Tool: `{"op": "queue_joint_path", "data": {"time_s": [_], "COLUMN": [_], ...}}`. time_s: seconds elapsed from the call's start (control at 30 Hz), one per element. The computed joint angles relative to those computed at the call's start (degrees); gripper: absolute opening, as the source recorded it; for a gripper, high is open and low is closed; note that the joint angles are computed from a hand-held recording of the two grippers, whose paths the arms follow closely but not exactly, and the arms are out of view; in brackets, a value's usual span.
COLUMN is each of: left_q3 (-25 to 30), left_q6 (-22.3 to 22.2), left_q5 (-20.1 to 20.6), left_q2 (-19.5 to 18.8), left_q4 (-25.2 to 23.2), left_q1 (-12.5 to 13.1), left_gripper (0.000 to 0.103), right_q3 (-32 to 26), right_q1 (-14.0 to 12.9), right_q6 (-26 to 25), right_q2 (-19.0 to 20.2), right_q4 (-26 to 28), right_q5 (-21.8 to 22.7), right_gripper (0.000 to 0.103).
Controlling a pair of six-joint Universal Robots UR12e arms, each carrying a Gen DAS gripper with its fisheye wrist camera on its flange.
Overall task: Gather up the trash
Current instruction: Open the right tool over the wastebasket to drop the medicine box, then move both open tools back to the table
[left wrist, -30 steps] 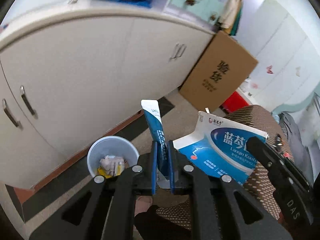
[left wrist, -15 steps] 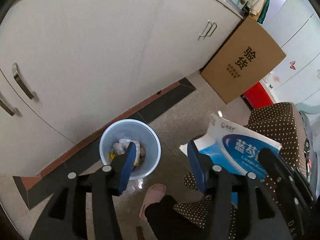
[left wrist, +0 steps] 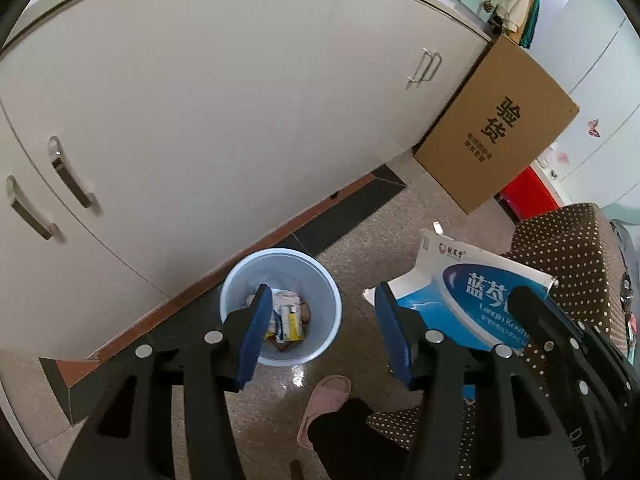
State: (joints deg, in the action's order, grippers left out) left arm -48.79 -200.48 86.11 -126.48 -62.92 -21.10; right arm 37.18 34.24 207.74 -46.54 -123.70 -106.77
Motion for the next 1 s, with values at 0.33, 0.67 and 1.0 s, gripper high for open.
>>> {"op": "queue_joint_path", "data": {"time_s": [0.33, 0.67, 1.0], "left_q3": [-0.8, -1.2, -1.9], "left_q6": [-3.8, -3.6, -2.6], "left_q5": [6.6, 9.0, 7.1], "left_q2": [0.8, 1.2, 2.5], "left_q4": [1.6, 1.2, 3.0], "left_q1": [-0.1, -0.3, -1.0], "left_gripper": [0.058, 0.060, 0.060], "right_q3": [-5.8, -5.2, 0.3], "right_q1": [0.1, -0.1, 0.2], "right_q6": [-0.5, 1.0, 2.3], "right_q2": [4.1, 4.3, 0.0], "right_q4": [-2.7, -2.9, -4.2], "right_q5": [0.5, 1.2, -3.0], "right_gripper": [0.006, 0.061, 0.061]}}
